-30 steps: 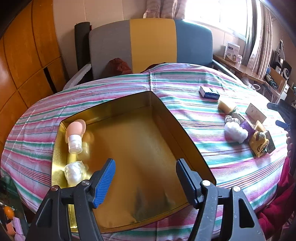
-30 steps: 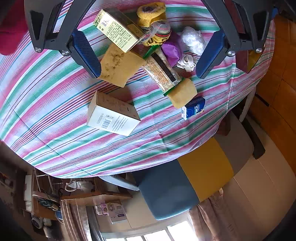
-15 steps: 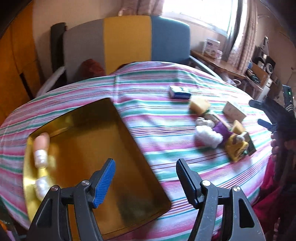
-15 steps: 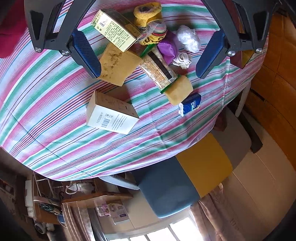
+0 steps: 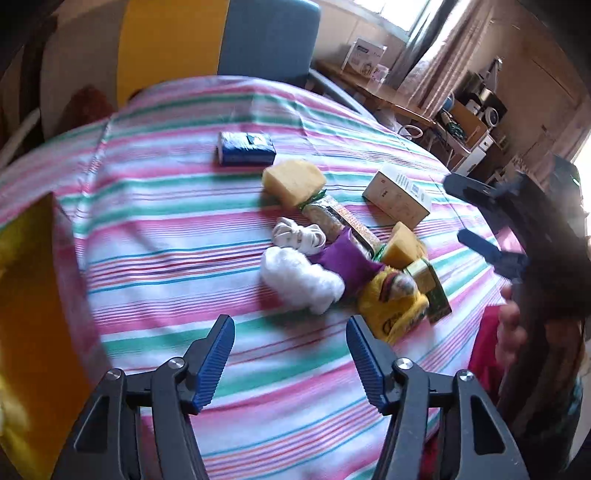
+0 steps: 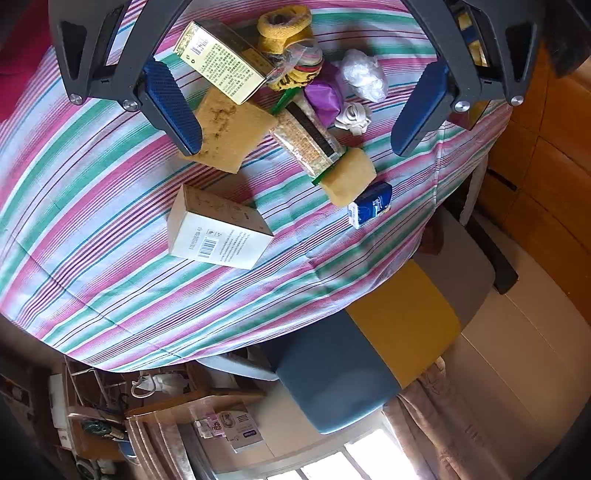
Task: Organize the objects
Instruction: 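Grasp the second white plastic-wrapped bundle with the left tool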
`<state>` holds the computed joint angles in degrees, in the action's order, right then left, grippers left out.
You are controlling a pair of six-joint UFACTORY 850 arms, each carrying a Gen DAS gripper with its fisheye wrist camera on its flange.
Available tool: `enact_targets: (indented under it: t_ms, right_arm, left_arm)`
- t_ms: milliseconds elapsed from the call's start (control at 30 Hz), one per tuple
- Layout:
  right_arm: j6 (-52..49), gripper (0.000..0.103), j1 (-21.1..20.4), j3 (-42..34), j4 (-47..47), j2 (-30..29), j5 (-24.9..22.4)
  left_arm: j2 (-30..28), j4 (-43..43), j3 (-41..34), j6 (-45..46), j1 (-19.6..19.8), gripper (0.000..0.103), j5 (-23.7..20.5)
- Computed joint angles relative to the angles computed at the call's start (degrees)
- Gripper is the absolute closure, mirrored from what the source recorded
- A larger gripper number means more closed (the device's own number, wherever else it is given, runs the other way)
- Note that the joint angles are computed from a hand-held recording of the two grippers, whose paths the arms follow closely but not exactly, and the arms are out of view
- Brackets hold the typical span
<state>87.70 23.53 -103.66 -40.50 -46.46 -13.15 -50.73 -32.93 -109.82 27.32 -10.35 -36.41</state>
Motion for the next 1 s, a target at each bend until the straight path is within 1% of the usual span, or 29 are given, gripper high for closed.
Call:
enact_targets:
  t_ms: [33,133,200,267,300,333,400,433,467,500,533,567,600,633,700,867,900,1000]
  right_arm:
    - [-0.94,0.000,-0.03,-0.02,0.91,-0.04,0.24]
    - [-4.49,0.000,-0.09,-0.61,4.17,-0.43,0.48]
    - [-5.86,0.000,-0.11,-0.76,5.41,-0.54,0.77]
    - [-6.31,0.000,-0.13,-0.81,5.75,-0.57,1.01]
    - [-6.36,0.000,-0.16,-0.84,5.82,-0.60,1.08]
    - [-6.40,0.000,-0.19,-0.82,5.95,-0.59,1.20]
    - [-5.96,0.000,-0.27,-0.70,5.78,-0.54,1.43]
    - [-5.47,0.000,-0.30,-0.68,5.36,-0.52,1.41]
    - [-4.52,0.000,-0.30,-0.51,4.45,-0.42,1.43]
    - [-3.26,0.000,-0.29,-0.41,3.19,-0.34,1.31]
    - [-1.84,0.000,-0.29,-0.31,1.77,-0.26,1.16]
    - [-0.41,0.000,-0.30,-0.14,0.32,-0.16,1.05]
    - [-0.01,0.001,-0.32,-0.17,-0.08,-0.16,0.77]
    - [-0.05,0.002,-0.35,-0.23,-0.02,-0.20,0.56]
    - [-2.63,0.004,-0.43,-0.64,2.32,-0.47,0.47]
    - [-9.43,0.008,-0.15,-2.40,6.98,-1.46,-0.84]
    - [-11.30,0.008,-0.11,-2.81,8.36,-1.71,-1.08]
    - [-18.02,0.010,-0.06,-4.12,14.01,-2.58,-1.65]
  left_arm:
    - [-1.19,-0.31,-1.55,-0.78,-0.17,0.040,-0.49]
    - [-3.78,-1.51,-4.78,-2.23,-0.66,0.040,-0.08]
    - [-6.01,-3.58,-7.65,-1.93,-0.71,0.038,-1.24]
    - [-8.72,-0.98,-11.61,-6.22,-1.07,0.028,-2.64]
    - [-10.55,0.66,-14.12,-8.19,-1.36,0.026,-3.38]
    - [-12.39,2.10,-16.68,-9.84,-1.53,0.026,-4.31]
    - [-15.90,3.32,-21.01,-12.40,-1.79,0.028,-6.65]
    - [-15.79,3.56,-20.53,-12.37,-1.87,0.029,-5.66]
    - [-14.19,3.82,-17.65,-11.68,-2.10,0.041,-2.28]
    - [-13.53,6.21,-16.46,-13.39,-2.34,0.047,-0.99]
    - [-12.86,8.43,-15.27,-14.83,-2.43,0.062,0.09]
    - [-12.66,8.25,-14.92,-14.25,-2.24,0.063,0.00]
    - [-12.51,5.66,-14.55,-11.52,-1.69,0.063,-0.75]
    - [-12.36,5.17,-14.31,-11.03,-1.46,0.064,-1.22]
    - [-11.60,5.93,-13.23,-11.30,-1.28,0.065,-1.54]
    - [-6.61,6.78,-4.82,-6.75,-1.72,0.065,3.23]
    - [-5.11,5.98,-2.16,-5.05,-1.70,0.065,4.57]
    - [-2.46,4.34,2.32,-1.56,-1.63,0.065,6.74]
